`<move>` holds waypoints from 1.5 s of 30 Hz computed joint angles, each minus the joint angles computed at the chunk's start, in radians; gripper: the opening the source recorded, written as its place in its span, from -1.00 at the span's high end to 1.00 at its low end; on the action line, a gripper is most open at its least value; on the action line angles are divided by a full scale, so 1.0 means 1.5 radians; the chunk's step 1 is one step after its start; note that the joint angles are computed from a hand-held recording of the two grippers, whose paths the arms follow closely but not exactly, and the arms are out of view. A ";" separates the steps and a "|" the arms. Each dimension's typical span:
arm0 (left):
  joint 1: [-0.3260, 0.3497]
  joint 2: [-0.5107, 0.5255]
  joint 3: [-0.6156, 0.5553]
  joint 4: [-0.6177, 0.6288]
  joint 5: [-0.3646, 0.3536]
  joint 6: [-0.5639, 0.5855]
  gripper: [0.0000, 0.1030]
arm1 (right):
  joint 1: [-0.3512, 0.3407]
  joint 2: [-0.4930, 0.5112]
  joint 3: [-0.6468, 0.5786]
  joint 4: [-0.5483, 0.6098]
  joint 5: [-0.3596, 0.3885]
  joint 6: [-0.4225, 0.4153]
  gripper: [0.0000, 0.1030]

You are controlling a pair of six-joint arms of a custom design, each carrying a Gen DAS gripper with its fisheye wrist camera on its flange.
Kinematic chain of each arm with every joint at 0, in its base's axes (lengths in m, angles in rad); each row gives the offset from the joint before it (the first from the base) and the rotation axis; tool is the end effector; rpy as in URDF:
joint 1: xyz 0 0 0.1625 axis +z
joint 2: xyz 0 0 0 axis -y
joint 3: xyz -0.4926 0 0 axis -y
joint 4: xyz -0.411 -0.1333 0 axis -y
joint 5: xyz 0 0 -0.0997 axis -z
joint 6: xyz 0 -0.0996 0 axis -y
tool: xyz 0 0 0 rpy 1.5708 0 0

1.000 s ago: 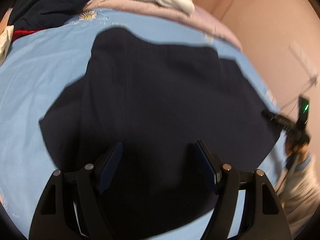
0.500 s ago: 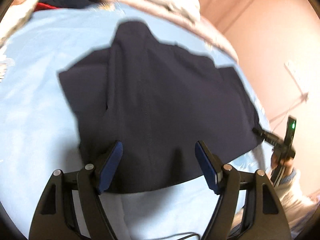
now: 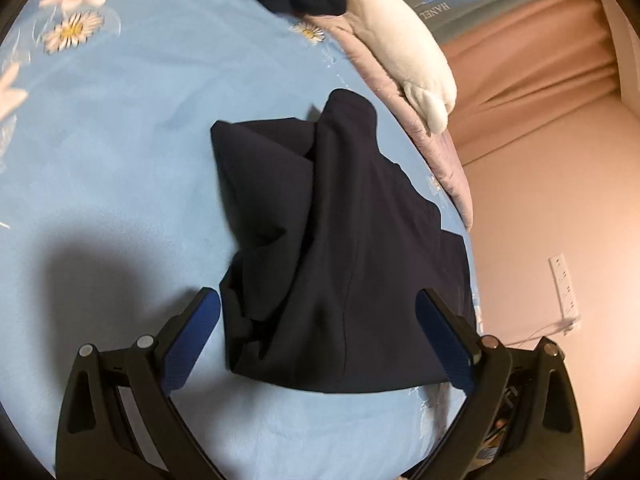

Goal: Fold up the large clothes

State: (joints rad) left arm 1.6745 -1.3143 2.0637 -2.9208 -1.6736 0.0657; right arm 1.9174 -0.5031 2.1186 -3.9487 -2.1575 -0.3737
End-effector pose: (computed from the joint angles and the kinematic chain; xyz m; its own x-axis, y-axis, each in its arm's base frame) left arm 0.1808 -0.5483 0.3336 -0.9988 0.0087 0.0474 -0.0199 0.8218 -0.5695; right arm 0.2578 -0.4838 -0.0017 -0.7604 -0.1769 0.6249 -0.5621 0.6612 -0.4968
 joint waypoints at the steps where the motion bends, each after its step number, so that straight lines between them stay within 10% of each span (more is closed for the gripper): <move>1: 0.005 0.004 -0.008 0.012 -0.012 -0.006 -0.91 | 0.003 0.006 -0.016 0.019 0.000 -0.007 -0.02; 7: 0.017 0.036 -0.063 0.101 -0.034 -0.006 -0.99 | 0.018 0.052 -0.078 0.049 -0.021 -0.056 -0.02; 17: -0.007 0.093 -0.137 0.163 -0.041 0.037 -0.96 | 0.001 0.044 -0.064 0.159 -0.022 0.027 -0.03; 30: -0.026 0.097 -0.123 0.133 0.080 0.101 0.10 | 0.006 0.077 -0.253 0.230 -0.060 0.038 0.19; 35: -0.022 0.098 -0.127 0.137 0.082 0.105 0.14 | -0.011 0.096 -0.315 0.359 -0.096 0.111 0.20; 45: -0.029 0.099 -0.126 0.133 0.090 0.092 0.17 | 0.022 0.050 -0.189 0.244 -0.049 0.062 0.20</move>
State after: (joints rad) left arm 1.6312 -1.1652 1.8750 -2.7212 -1.5385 0.2032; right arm 1.9498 -0.4282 1.8347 -3.5830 -2.2316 -0.2807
